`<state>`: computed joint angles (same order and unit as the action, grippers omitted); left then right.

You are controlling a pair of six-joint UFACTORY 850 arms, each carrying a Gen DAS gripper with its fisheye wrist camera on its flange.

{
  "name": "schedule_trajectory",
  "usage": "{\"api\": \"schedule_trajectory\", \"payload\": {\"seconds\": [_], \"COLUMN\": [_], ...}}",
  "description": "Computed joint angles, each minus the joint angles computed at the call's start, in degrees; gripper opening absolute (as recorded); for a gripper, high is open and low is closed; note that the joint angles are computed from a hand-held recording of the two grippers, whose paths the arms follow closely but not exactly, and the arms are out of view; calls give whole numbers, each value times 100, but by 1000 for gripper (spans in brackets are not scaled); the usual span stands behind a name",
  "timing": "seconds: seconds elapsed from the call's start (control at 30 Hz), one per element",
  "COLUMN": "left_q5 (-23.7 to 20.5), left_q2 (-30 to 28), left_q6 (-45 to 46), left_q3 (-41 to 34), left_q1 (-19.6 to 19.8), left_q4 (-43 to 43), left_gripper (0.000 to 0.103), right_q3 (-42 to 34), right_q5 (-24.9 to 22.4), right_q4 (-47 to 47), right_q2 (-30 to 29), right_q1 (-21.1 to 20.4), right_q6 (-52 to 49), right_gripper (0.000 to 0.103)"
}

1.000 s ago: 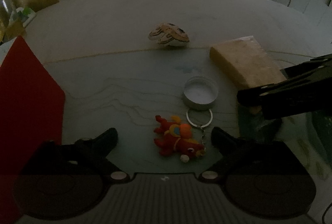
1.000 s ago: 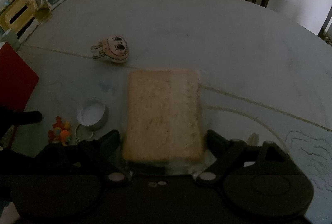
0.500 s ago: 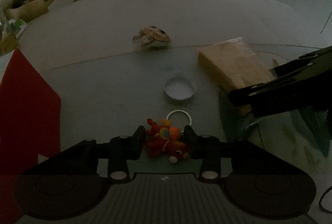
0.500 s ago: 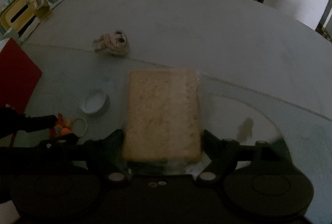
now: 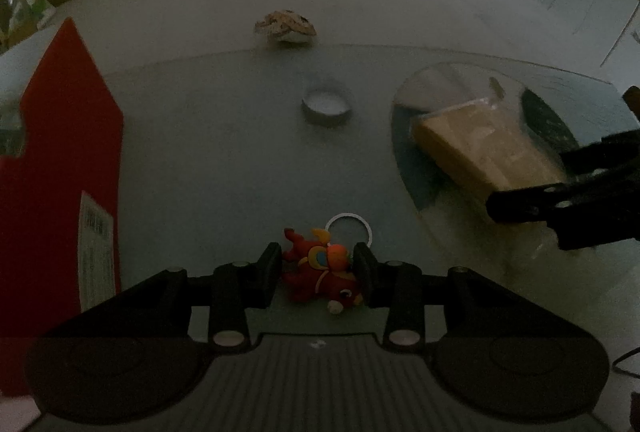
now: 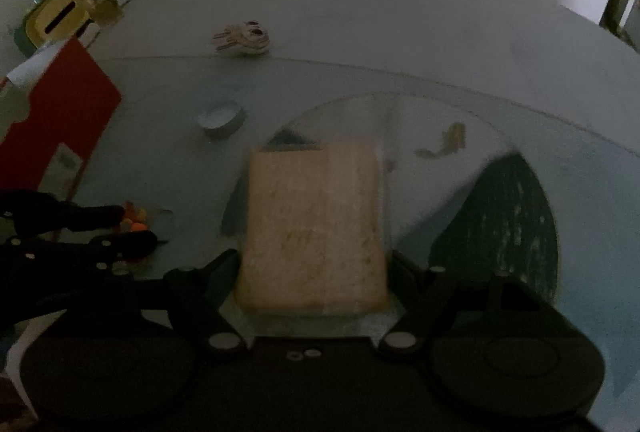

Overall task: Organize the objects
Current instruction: 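Grasp the beige bread package with the right tool while the left tool grasps the orange plush keychain, then carry the bread package and plush keychain with both tools over the red box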

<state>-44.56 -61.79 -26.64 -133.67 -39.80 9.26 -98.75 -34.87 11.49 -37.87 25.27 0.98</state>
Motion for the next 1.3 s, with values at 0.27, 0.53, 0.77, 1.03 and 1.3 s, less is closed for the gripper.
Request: {"api": "schedule_trajectory", "payload": {"seconds": [0.27,0.53,0.77,1.03,1.3], "left_q5": [514,854,901,1094,1388], "left_q2": [811,1389,1659,2052,2498], "left_q6": [55,337,584,795,1163], "left_q3": [1201,1915,2069,2414,2844], "left_q1": [45,101,198,382,641], "left_q4": [-429,-819,-987,-1172,-1335], "left_gripper": [38,38,38,38,38], "right_q3": [724,990,827,351,-327], "right_q5": [202,228,233,226,169], "right_q4": [310,464,398,-5,-366], "right_q2": [601,928,1031,902,547], "right_q1": [57,153,367,646,908], "right_q6": [22,248,381,830,1209], "right_gripper": [77,77,77,77,77]}}
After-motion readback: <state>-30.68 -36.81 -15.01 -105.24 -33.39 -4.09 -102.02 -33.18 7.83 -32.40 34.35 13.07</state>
